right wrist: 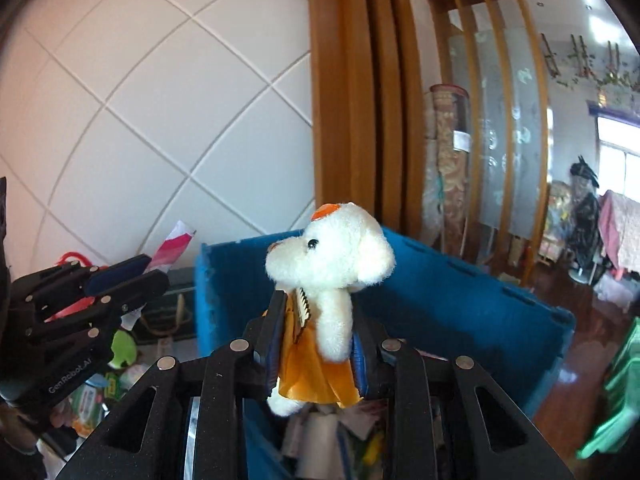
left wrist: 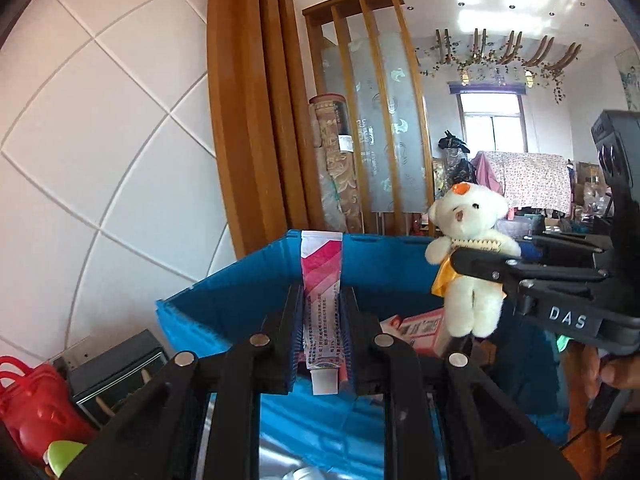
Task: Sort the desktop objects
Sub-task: 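Lower the tube and teddy bear into the blue crate and release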
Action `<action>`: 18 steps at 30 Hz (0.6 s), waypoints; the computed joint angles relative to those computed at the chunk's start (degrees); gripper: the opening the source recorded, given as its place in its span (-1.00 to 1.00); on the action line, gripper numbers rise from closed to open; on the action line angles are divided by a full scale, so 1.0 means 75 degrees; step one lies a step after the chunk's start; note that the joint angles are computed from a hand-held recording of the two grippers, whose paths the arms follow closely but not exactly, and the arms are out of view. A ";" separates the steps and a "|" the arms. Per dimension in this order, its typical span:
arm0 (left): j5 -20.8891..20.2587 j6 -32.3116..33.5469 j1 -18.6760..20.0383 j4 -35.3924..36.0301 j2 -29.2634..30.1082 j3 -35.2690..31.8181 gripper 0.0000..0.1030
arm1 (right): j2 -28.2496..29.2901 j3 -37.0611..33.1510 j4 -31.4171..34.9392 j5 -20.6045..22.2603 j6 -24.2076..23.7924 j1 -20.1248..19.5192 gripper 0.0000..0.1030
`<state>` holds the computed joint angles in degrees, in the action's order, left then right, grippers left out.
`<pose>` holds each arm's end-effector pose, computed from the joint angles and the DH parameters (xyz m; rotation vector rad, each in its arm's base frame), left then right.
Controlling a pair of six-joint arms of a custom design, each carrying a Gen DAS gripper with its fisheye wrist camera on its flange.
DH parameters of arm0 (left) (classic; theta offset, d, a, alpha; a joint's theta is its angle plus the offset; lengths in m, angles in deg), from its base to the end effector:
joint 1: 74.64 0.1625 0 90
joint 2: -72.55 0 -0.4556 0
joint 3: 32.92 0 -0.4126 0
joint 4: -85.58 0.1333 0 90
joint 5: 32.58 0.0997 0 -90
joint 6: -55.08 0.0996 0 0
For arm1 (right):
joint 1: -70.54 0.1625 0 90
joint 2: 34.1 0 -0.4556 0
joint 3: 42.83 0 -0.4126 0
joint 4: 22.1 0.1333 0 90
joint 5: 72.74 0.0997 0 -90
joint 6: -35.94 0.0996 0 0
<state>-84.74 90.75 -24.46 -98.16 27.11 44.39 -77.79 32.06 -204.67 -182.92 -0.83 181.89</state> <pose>-0.3543 -0.7285 0.3201 0.9882 2.0140 -1.3434 0.3878 -0.7204 0.3062 0.9229 -2.1708 1.3234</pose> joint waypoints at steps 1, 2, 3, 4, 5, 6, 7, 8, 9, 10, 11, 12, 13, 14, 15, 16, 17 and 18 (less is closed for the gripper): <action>-0.0047 -0.0220 0.0019 0.0401 0.0215 -0.0384 -0.66 | 0.0065 -0.0194 0.0012 -0.0051 0.0010 -0.0054 -0.40; -0.0030 -0.0410 0.0031 0.0714 0.0425 -0.0745 -0.65 | 0.0130 -0.0400 0.0037 -0.0116 0.0052 -0.0105 -0.32; 0.0117 -0.0521 0.0011 0.0875 0.0649 -0.1094 -0.63 | 0.0169 -0.0595 0.0189 -0.0138 0.0122 -0.0161 -0.25; 0.0301 -0.0599 -0.0004 0.1015 0.0863 -0.1424 -0.46 | 0.0186 -0.0740 0.0318 -0.0088 0.0184 -0.0214 -0.11; 0.0483 -0.0669 -0.0021 0.1146 0.1079 -0.1772 -0.32 | 0.0163 -0.0772 0.0298 -0.0021 0.0194 -0.0260 0.00; 0.0630 -0.0692 -0.0046 0.1105 0.1243 -0.1994 0.06 | 0.0184 -0.0838 0.0215 0.0005 0.0164 -0.0289 0.10; 0.0715 -0.0652 -0.0055 0.0876 0.1317 -0.2050 0.37 | 0.0217 -0.0906 0.0110 -0.0001 0.0097 -0.0307 0.45; 0.0751 -0.0598 -0.0068 0.0636 0.1393 -0.2128 0.46 | 0.0122 -0.0801 -0.0016 0.0035 -0.0004 -0.0340 0.68; 0.0750 -0.0594 -0.0070 0.0474 0.1429 -0.2165 0.51 | 0.0109 -0.0796 -0.0075 0.0105 -0.0103 -0.0365 0.68; 0.0750 -0.0640 -0.0058 0.0442 0.1426 -0.2170 0.51 | 0.0091 -0.0794 -0.0082 0.0149 -0.0161 -0.0388 0.68; 0.0813 -0.0663 -0.0056 0.0417 0.1450 -0.2210 0.51 | 0.0073 -0.0794 -0.0047 0.0221 -0.0182 -0.0419 0.68; 0.0886 -0.0632 -0.0041 0.0336 0.1496 -0.2266 0.51 | 0.0058 -0.0824 0.0055 0.0300 -0.0152 -0.0451 0.68; 0.0975 -0.0617 -0.0057 0.0252 0.1526 -0.2281 0.51 | 0.0036 -0.0880 0.0205 0.0427 -0.0108 -0.0510 0.68; 0.1076 -0.0588 -0.0057 0.0173 0.1541 -0.2288 0.51 | -0.0001 -0.0882 0.0306 0.0555 -0.0055 -0.0557 0.68; 0.1213 -0.0513 -0.0070 0.0031 0.1545 -0.2254 0.51 | -0.0030 -0.0880 0.0369 0.0653 -0.0033 -0.0596 0.68; 0.1353 -0.0396 -0.0095 -0.0140 0.1563 -0.2230 0.51 | -0.0061 -0.0855 0.0418 0.0731 -0.0041 -0.0624 0.68; 0.1477 -0.0274 -0.0113 -0.0335 0.1550 -0.2159 0.51 | -0.0116 -0.0774 0.0429 0.0812 -0.0051 -0.0638 0.68; 0.1577 -0.0167 -0.0136 -0.0549 0.1482 -0.1995 0.51 | -0.0168 -0.0688 0.0439 0.0901 -0.0057 -0.0644 0.68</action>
